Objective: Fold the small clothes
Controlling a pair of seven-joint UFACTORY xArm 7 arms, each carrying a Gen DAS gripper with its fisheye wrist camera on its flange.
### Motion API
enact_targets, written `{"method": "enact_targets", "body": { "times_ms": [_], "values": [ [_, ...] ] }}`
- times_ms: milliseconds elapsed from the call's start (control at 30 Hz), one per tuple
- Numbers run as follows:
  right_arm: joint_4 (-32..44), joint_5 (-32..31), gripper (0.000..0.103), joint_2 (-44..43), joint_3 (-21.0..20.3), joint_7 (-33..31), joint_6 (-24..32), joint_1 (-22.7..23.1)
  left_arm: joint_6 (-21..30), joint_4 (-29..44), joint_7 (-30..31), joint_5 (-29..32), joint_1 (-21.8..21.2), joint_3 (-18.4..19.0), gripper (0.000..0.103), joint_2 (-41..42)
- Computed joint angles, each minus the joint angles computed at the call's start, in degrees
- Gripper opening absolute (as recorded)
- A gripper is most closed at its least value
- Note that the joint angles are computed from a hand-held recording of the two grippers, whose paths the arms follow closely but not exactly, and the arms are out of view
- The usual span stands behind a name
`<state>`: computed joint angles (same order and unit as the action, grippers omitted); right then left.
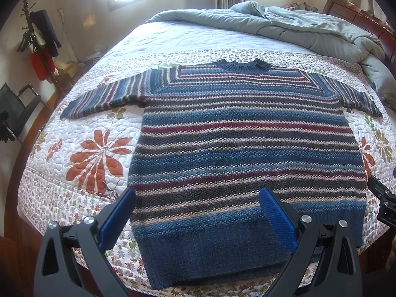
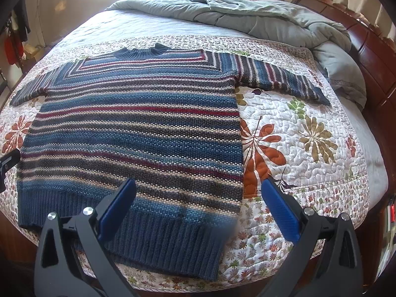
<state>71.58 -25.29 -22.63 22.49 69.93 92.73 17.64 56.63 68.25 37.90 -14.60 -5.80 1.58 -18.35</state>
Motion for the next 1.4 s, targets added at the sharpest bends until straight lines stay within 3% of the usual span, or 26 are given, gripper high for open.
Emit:
{"method": "enact_targets", "body": {
  "times_ms": [467, 567, 667, 833, 967, 1167, 1333, 1400],
  "values": [
    [-0.1, 1.5, 0.1, -1.1, -1.7, -1.5, -1.5, -0.2, -0.4, -0.3, -0.3, 0.5, 0.2, -0.1, 0.099, 0.6],
    [-0.9, 4.0, 0.1, -3.3, -4.2, -2.9, -2.2, -1.8, -1.1, 0.5, -3.6, 4.2, 1.2, -1.5, 0.099, 2.5],
    [-1.4, 2.2, 0.1, -5.2, -5.8, -4.9, -0.4, -5.1, -2.1, 2.0, -8.5, 6.7, 1.3, -3.1, 0.099, 4.4],
    [-4.5, 3.5, 0.1, -7.7, -15.1, -13.3, -2.4, -11.9, -3.1, 7.6, -14.0, 7.2, -2.3, -6.4, 0.099, 9.2],
    [-8.1, 8.1, 0.1, -8.3, -26.2, -20.2, -11.3, -17.7, -3.2, 16.7, -18.9, 8.7, -6.6, -9.6, 0.099, 17.2],
    [-8.9, 11.6, 0.1, -3.2, -37.2, -30.2, -20.7, -26.0, -3.4, 30.6, -26.3, 14.8, -14.3, -11.8, 0.099, 30.9],
    [-9.9, 16.2, 0.1, -1.5, -42.4, -33.4, -26.2, -32.5, -3.4, 37.5, -28.0, 16.9, -18.5, -11.4, 0.099, 38.3],
    [-10.5, 17.5, 0.1, -1.5, -42.7, -33.6, -28.1, -34.7, -3.7, 38.3, -28.2, 17.6, -19.6, -11.1, 0.099, 39.8]
  ]
}}
